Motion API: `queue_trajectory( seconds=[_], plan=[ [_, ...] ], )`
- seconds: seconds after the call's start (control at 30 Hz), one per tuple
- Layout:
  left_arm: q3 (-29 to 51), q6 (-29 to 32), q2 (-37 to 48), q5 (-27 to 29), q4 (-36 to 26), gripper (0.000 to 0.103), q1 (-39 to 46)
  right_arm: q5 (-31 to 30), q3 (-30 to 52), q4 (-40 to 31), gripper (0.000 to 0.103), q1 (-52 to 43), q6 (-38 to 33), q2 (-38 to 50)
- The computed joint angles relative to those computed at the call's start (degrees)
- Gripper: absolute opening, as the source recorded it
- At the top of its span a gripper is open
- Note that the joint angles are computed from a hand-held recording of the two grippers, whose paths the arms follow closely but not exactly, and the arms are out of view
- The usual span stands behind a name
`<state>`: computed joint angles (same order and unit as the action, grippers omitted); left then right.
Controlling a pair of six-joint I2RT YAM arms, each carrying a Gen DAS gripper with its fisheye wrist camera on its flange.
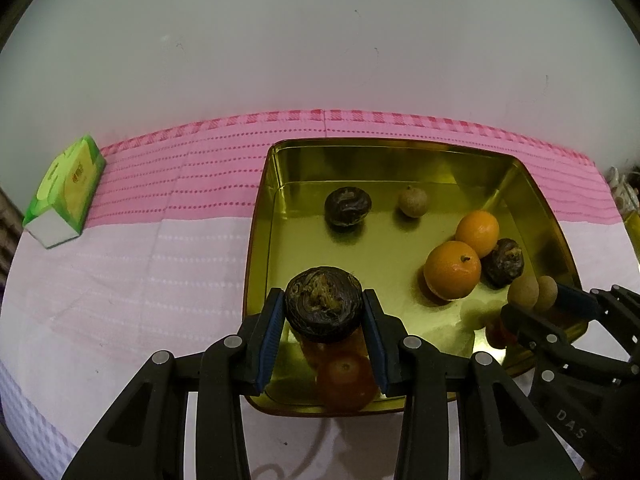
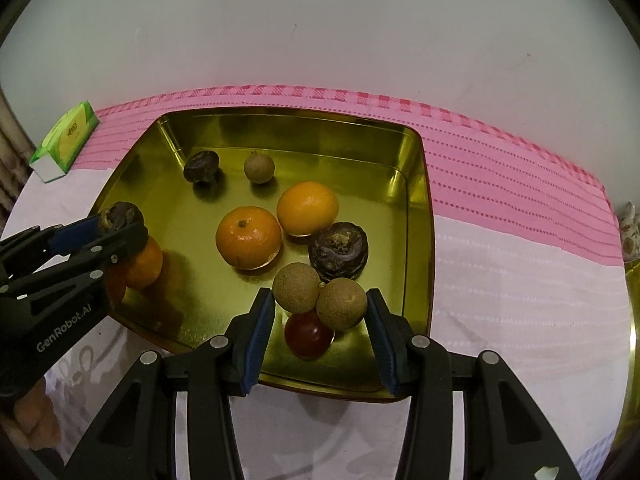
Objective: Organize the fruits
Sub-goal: 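Open both tools to drop the fruits into the tin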
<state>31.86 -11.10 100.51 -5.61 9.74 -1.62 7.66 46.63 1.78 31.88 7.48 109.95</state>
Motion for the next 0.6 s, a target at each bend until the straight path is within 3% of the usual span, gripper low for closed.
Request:
queue_trajectory(
  seconds=[0.4, 0.6],
  plan=[
    [0.3, 0.1, -0.3, 0.9, -0.5, 0.042, 0.7, 0.1, 0.4, -0.5, 0.048, -0.1, 0.0, 0.3],
    [-0.5, 0.1, -1.6, 0.2, 0.0, 0.057, 0.3, 0.5, 0.3, -0.3, 0.054, 0.4, 0.2, 0.3]
  ],
)
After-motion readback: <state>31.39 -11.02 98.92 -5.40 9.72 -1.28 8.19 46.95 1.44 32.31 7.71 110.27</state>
